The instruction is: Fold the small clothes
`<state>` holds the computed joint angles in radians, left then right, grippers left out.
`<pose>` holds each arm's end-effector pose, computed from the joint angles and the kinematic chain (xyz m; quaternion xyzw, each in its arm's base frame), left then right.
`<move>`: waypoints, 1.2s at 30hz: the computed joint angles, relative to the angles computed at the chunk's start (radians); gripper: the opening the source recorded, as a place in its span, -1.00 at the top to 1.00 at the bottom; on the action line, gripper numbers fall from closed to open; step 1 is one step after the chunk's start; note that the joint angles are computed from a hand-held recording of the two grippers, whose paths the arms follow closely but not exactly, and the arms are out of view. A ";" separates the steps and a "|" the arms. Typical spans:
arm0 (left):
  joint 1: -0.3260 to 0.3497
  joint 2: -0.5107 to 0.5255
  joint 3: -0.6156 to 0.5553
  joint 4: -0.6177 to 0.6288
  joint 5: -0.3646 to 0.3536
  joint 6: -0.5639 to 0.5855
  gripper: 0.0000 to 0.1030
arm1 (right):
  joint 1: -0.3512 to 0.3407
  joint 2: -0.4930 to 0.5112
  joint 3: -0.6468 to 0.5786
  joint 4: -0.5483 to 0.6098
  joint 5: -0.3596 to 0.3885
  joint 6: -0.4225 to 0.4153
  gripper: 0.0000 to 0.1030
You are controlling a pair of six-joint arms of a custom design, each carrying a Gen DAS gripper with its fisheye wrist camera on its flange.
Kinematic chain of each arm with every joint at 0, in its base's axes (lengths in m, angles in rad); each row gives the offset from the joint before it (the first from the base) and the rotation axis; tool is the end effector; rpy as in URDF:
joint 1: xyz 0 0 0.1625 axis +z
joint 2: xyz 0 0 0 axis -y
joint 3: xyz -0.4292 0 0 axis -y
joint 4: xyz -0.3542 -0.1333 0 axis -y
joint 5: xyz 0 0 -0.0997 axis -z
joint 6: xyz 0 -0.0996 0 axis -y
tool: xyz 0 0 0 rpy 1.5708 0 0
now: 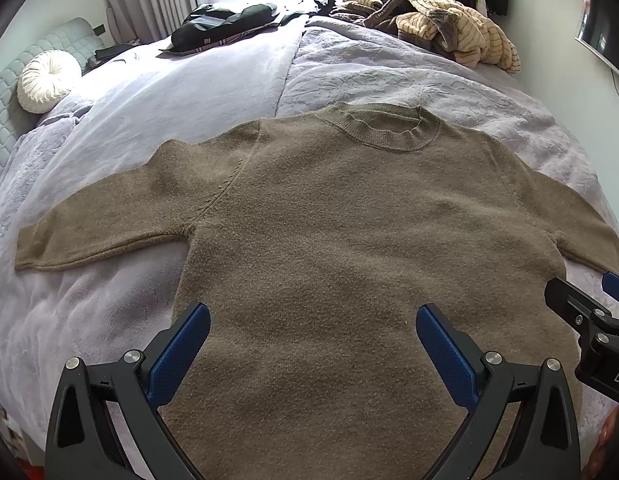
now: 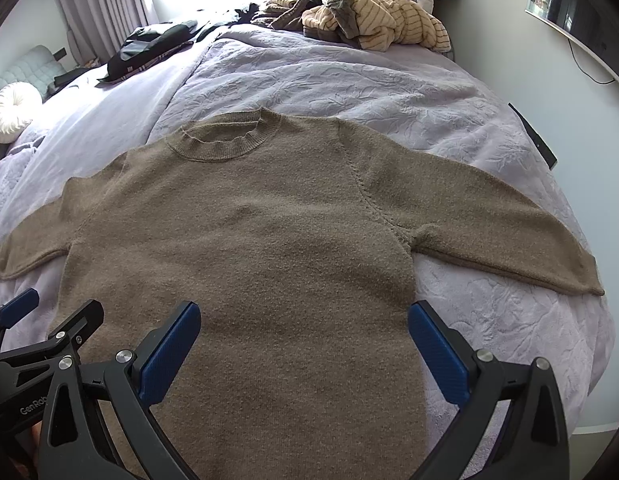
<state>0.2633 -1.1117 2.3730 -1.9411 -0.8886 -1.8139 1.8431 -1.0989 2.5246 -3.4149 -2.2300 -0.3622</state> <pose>-0.2392 -0.2676 0.0838 -0.0735 0.8594 -0.2978 0.4091 0.1690 -0.3364 0.1629 0.2249 -0.9003 0.1821 0.3251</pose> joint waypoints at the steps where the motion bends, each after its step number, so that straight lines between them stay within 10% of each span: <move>1: 0.000 0.001 -0.001 0.001 0.002 -0.002 -1.00 | 0.000 0.000 0.000 -0.001 0.000 0.000 -1.00; 36: -0.015 -0.006 0.003 0.017 0.015 -0.027 -1.00 | -0.001 -0.009 0.002 0.023 0.006 0.021 -1.00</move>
